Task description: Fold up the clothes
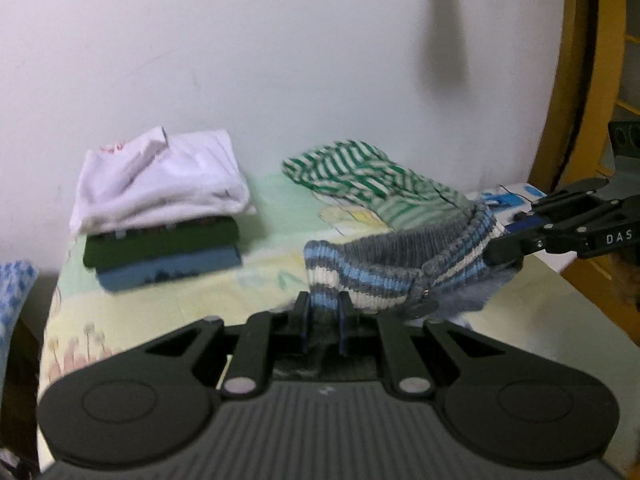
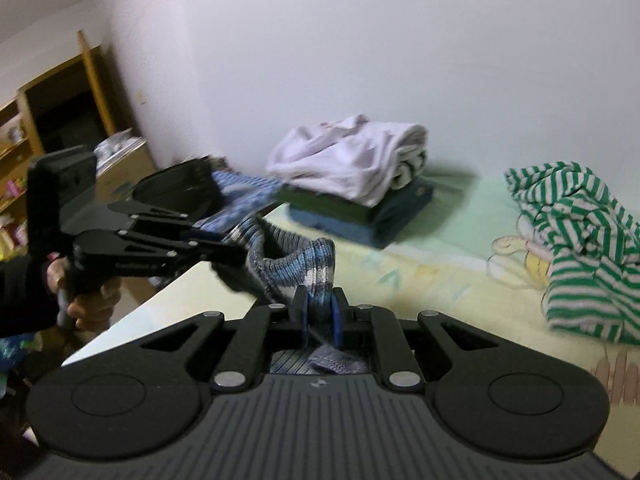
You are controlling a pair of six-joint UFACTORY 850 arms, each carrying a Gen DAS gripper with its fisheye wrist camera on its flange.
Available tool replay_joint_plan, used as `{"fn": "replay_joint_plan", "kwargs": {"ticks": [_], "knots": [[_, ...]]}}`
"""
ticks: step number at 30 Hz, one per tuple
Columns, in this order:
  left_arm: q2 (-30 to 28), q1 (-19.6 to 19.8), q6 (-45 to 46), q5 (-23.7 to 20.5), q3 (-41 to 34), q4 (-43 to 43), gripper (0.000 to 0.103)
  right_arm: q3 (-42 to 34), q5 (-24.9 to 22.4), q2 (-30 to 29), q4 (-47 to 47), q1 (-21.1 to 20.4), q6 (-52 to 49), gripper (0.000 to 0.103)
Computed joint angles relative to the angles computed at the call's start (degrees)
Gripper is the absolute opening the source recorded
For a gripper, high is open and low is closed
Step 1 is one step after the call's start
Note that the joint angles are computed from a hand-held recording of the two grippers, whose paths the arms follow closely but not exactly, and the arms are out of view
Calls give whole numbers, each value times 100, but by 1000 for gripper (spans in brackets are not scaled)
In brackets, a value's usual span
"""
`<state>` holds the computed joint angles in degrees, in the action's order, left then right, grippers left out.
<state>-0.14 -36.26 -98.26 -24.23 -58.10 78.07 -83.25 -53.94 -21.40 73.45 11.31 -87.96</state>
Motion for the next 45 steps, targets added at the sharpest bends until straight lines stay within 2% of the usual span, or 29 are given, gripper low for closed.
{"fn": "replay_joint_plan", "kwargs": {"ticks": [6,15,17,21,22,25,28,31,33,36,38,39,40,44,45], "knots": [[142,-539,344,-291,395,-919,10,1026,231,767,-577,36,-627,12],[-120,-959,306,-913,556,-1014,11,2044,1400,1215,-860,460,-2512,13],[-245,-1078,493,-1237,486,-914,14,2249,1712,1266,-664,552,-3093,14],[-441,-1273,818,-1822,333,-562,27,2411,1952,1354,46,576,-3715,18],[-470,-1284,921,-1892,303,-487,31,2470,2029,1397,276,588,-3984,24],[-539,-1252,1302,-1984,222,-280,34,2653,2157,1510,913,650,-4930,37],[-668,-1177,1891,-2108,117,-47,44,2729,2365,1523,1189,815,-5426,35],[-736,-1023,2324,-1985,29,4,47,2670,2630,1447,1297,981,-5308,23],[-774,-907,2689,-1863,-13,-67,50,2574,2739,1374,1316,1039,-5028,22],[-806,-819,3162,-1755,-7,-165,52,2619,2802,1438,1518,1057,-5132,23],[-839,-785,3271,-1730,3,-169,52,2709,2801,1528,1794,1049,-5440,32],[-861,-773,3246,-1732,1,-147,51,2762,2823,1567,2026,1053,-5697,42],[-884,-761,3220,-1733,0,-124,46,2810,2845,1602,2212,1058,-5908,46],[-972,-770,3169,-1777,12,50,24,2738,3068,1501,2066,1156,-5782,49],[-995,-799,3224,-1806,16,104,17,2749,3132,1472,2325,1190,-5987,49]]}}
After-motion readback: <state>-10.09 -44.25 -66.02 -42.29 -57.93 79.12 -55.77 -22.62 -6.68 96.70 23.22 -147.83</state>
